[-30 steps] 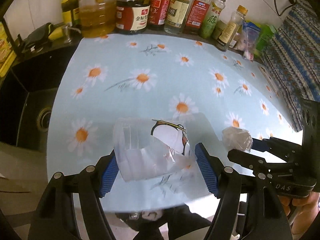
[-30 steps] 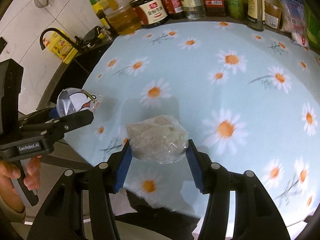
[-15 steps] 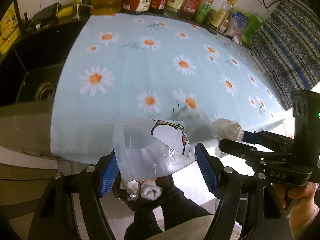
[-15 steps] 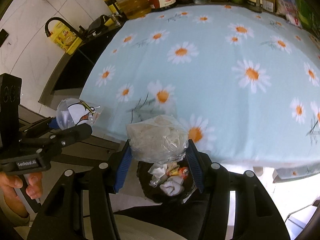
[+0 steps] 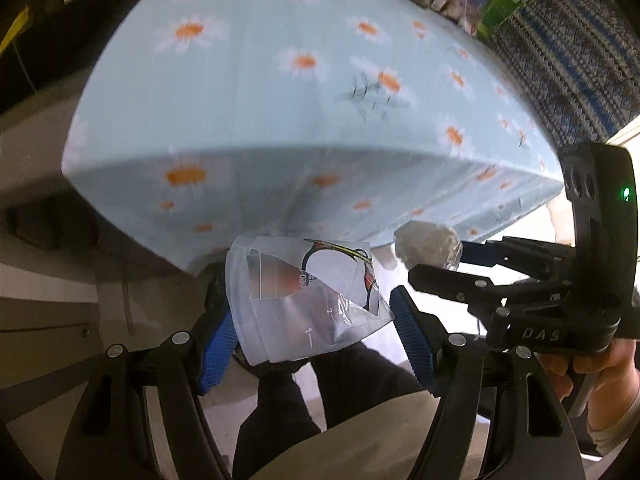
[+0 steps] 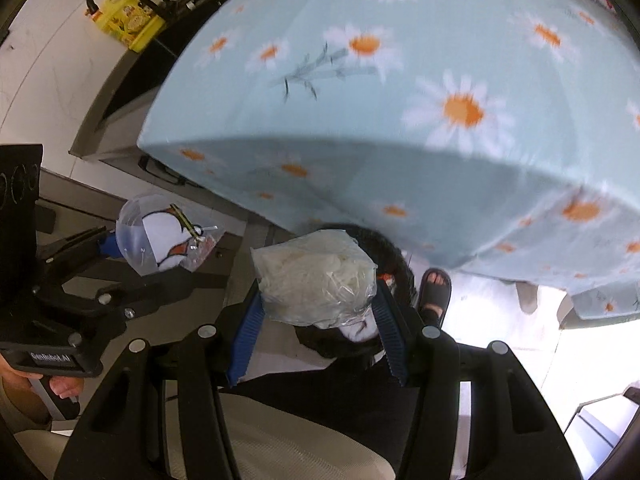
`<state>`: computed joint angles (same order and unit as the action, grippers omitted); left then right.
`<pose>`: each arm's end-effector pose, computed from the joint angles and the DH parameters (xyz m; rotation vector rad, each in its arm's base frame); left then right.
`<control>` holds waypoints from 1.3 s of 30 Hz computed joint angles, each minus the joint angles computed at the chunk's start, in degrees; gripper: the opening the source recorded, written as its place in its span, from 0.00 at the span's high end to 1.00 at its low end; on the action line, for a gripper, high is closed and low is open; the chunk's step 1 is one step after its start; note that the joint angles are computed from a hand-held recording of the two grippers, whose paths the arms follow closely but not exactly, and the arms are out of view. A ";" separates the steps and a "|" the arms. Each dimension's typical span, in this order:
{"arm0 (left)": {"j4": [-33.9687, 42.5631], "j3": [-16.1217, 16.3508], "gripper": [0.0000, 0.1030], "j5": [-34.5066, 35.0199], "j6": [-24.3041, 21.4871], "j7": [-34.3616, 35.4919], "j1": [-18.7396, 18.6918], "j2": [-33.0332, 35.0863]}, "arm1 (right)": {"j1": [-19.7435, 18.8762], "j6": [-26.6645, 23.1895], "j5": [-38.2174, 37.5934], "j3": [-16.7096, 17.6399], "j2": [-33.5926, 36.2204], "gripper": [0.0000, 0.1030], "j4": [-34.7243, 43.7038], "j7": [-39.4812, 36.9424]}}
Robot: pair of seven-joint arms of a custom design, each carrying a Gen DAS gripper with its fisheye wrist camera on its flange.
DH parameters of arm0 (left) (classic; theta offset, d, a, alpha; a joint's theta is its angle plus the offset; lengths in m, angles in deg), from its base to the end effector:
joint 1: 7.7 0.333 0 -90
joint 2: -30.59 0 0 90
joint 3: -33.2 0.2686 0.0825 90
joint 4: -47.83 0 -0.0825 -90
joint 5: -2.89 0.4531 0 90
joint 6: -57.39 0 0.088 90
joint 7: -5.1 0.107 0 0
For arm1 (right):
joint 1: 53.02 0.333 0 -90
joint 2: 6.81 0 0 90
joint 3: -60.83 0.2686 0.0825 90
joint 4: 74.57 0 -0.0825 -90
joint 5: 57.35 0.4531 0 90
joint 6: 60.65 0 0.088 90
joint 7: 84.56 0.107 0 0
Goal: Collect trash
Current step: 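Carry the plastic cup and bag down over the black trash bin, then open both grippers to drop the cup and bag into the bin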
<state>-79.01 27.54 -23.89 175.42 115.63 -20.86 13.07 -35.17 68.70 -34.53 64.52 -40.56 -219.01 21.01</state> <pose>0.5202 -0.2037 0.4533 1.4963 -2.5042 0.5787 0.4533 0.1888 0.4471 -1.8122 2.0118 0.1814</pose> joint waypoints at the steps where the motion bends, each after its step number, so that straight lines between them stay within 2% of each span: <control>1: -0.36 0.24 0.32 -0.42 -0.76 0.05 0.03 0.04 | 0.16 0.03 0.48 -0.04 0.18 0.47 -0.28 0.29; 8: -3.51 -0.01 0.32 1.08 -1.78 -0.45 0.50 -0.43 | 1.15 0.63 2.48 -0.09 1.54 0.47 -1.58 1.50; 21: -2.04 -0.89 0.31 2.33 -2.12 -1.92 1.00 2.89 | 1.07 0.64 3.18 -0.60 3.36 0.47 -0.65 1.00; 24: -1.82 -0.95 0.30 2.27 -2.46 -2.09 1.09 3.01 | 0.94 0.42 3.78 -0.89 3.24 0.43 -0.66 1.00; 27: -2.30 -1.23 0.20 2.81 -1.45 -1.90 0.97 2.60 | 0.74 0.42 4.37 -1.05 2.79 0.35 -0.85 1.21; 39: -2.10 -0.85 0.20 2.67 -1.32 -1.33 0.83 2.04 | -0.64 -0.52 2.55 -0.17 -0.93 0.35 -2.46 5.05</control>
